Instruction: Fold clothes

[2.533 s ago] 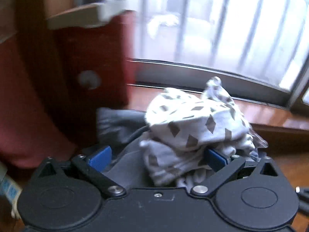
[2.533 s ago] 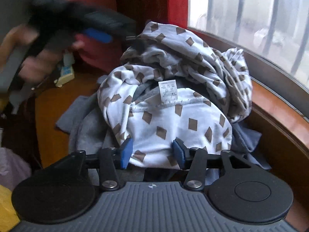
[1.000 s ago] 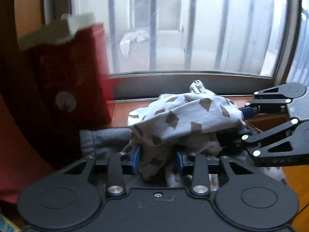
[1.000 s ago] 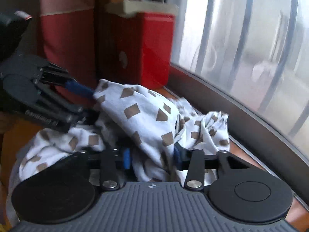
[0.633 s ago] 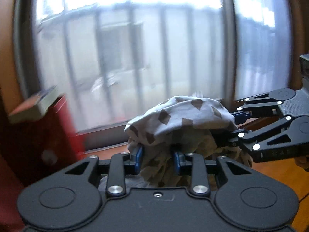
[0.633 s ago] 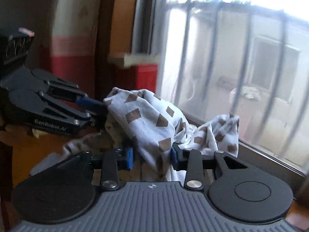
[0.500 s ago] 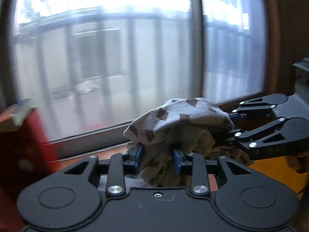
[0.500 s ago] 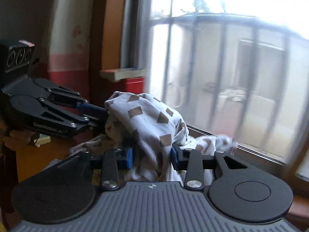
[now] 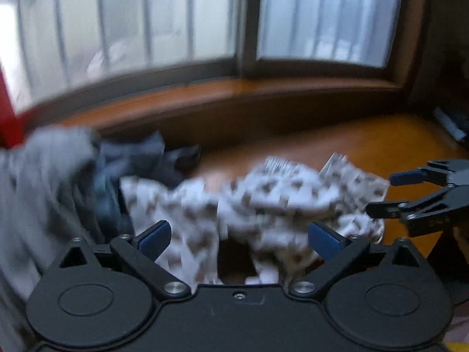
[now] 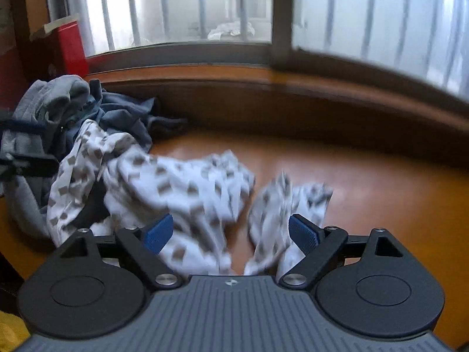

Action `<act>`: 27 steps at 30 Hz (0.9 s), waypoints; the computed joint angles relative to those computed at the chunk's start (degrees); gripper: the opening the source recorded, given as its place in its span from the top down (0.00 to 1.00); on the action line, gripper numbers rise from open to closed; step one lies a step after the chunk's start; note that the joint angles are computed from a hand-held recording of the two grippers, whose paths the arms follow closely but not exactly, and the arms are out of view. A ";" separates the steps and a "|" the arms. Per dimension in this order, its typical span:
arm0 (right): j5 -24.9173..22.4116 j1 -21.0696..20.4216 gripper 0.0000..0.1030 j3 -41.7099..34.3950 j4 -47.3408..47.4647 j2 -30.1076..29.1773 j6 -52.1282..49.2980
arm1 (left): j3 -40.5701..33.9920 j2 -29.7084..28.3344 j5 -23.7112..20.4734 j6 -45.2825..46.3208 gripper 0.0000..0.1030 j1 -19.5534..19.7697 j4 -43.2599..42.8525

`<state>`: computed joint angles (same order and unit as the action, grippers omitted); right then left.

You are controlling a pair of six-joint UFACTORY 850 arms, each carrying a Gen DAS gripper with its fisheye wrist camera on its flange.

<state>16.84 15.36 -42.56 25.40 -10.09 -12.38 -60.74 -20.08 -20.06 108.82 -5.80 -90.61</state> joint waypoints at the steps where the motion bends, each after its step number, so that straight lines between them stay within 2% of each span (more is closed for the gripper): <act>1: 0.52 0.04 0.14 0.17 -3.31 -0.27 3.95 | 0.04 -0.12 1.28 -3.23 0.03 -0.27 1.88; 5: 3.18 0.48 0.14 -0.33 -18.21 -1.17 15.75 | 2.30 0.87 7.27 -7.14 0.03 -1.91 2.53; 8: 4.06 0.95 0.14 -2.34 -25.62 -3.34 19.55 | 3.56 1.81 11.51 -8.95 0.03 -3.20 4.52; 10: 3.67 1.16 0.14 -4.13 -29.16 -5.10 21.26 | 4.07 1.80 11.20 -3.19 0.03 -3.33 -0.11; 12: 4.18 1.12 0.14 -5.53 -32.42 -6.86 22.37 | 3.22 0.50 10.46 -3.84 0.03 -3.59 1.00; 15: 3.45 1.96 0.16 -8.19 -24.60 -9.69 14.86 | 2.17 -1.13 8.78 -5.08 0.03 -3.86 2.24; 17: 1.53 2.34 0.30 -10.31 -17.67 -11.56 8.61 | 1.62 -2.12 8.52 -3.24 0.03 -4.17 0.46; 18: 0.89 2.34 0.46 -10.92 -16.02 -12.12 7.28 | 1.26 -2.70 8.42 -2.57 0.03 -4.27 0.11; 19: 1.09 2.14 0.58 -10.86 -16.12 -12.12 8.34 | 0.86 -3.33 8.45 -1.56 0.03 -4.37 -0.45; 20: 1.77 1.75 0.62 -10.51 -18.03 -11.89 11.50 | 0.51 -3.74 8.79 -1.59 0.03 -4.53 -0.35; 22: 4.93 0.63 0.87 -8.41 -20.97 -10.14 18.16 | -0.19 -4.41 9.67 -2.75 0.03 -4.90 0.68; 24: 9.65 -0.61 0.92 -5.03 -21.07 -6.70 23.74 | -0.57 -4.60 9.34 -3.67 0.03 -5.02 1.33; 25: 12.10 -0.92 0.92 -3.19 -18.61 -4.75 22.94 | -0.75 -4.68 9.37 -3.26 0.03 -5.20 0.84; 27: 15.86 -1.10 0.92 0.01 -9.35 -1.19 14.84 | -1.07 -4.82 10.08 -1.97 0.03 -5.94 -1.23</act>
